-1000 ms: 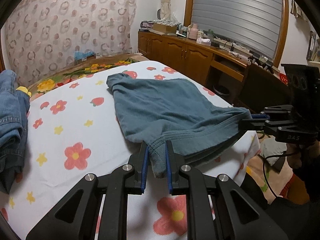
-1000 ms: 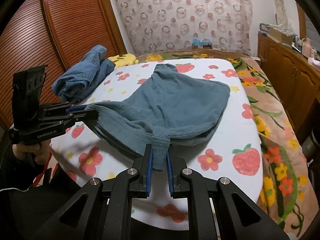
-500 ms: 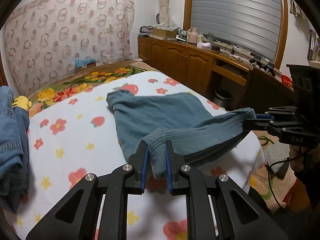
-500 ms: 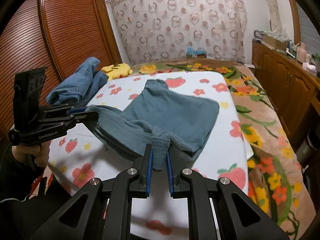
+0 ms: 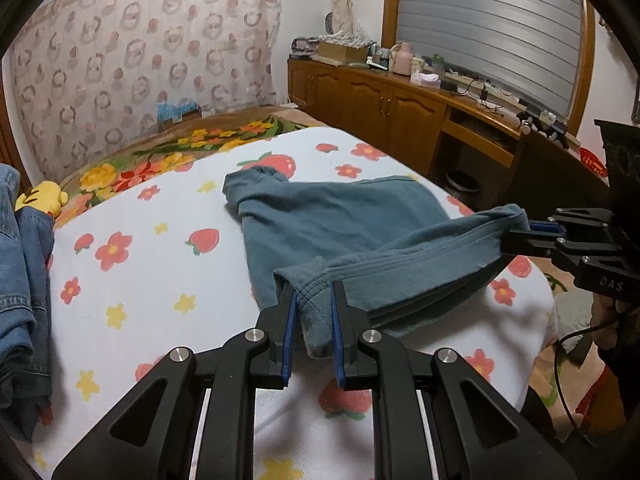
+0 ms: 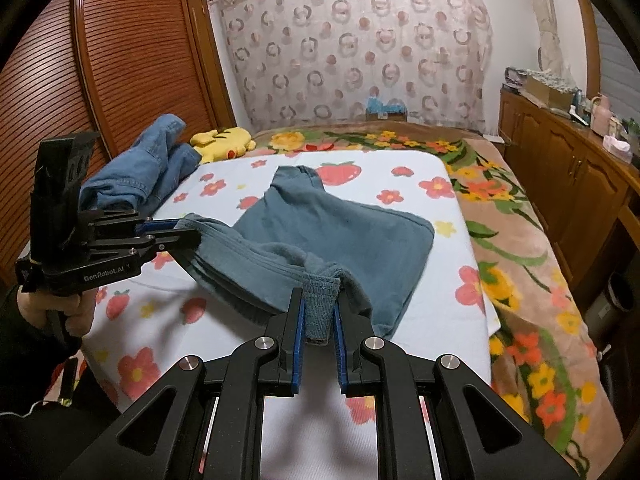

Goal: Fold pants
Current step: 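Lift the hem with both grippers, fold it over the shorts, then open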

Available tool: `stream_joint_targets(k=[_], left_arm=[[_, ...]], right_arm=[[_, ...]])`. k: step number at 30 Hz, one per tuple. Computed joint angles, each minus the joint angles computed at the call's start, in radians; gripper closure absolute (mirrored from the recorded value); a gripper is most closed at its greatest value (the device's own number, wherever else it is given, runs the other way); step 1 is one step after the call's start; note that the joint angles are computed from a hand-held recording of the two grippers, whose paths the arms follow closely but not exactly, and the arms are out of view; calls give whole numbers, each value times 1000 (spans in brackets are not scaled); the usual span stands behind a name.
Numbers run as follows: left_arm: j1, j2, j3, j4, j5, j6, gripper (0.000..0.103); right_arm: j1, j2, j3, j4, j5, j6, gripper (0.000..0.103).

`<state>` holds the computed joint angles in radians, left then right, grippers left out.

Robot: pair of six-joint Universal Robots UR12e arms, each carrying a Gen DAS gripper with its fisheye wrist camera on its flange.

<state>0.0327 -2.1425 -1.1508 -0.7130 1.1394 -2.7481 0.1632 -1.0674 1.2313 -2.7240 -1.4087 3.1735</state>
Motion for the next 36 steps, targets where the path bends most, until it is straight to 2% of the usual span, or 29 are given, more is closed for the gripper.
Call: stream_joint_targets(k=[6, 15, 21, 28, 32, 34, 36], left_arm=[[-5, -26, 42, -25, 11, -1, 87], [-6, -68, 124, -58, -17, 5, 87], [-11, -111, 203, -98, -15, 11, 87], [-12, -165, 282, -163, -11, 14, 86], [-10, -168, 288, -175, -18, 12, 80], [-8, -159, 276, -162, -17, 17, 76], [-3, -145, 253, -132, -15, 23, 66]], right_arm=[[-2, 25, -39, 22, -10, 8, 90], [-18, 51, -88, 14, 8, -1, 90], [-22, 87, -144, 41, -3, -24, 90], [-31, 126, -199, 99, 15, -8, 90], [-35, 127, -207, 103, 26, 1, 90], [-36, 120, -197, 95, 22, 3, 84], [-35, 113, -187, 88, 4, 7, 83]])
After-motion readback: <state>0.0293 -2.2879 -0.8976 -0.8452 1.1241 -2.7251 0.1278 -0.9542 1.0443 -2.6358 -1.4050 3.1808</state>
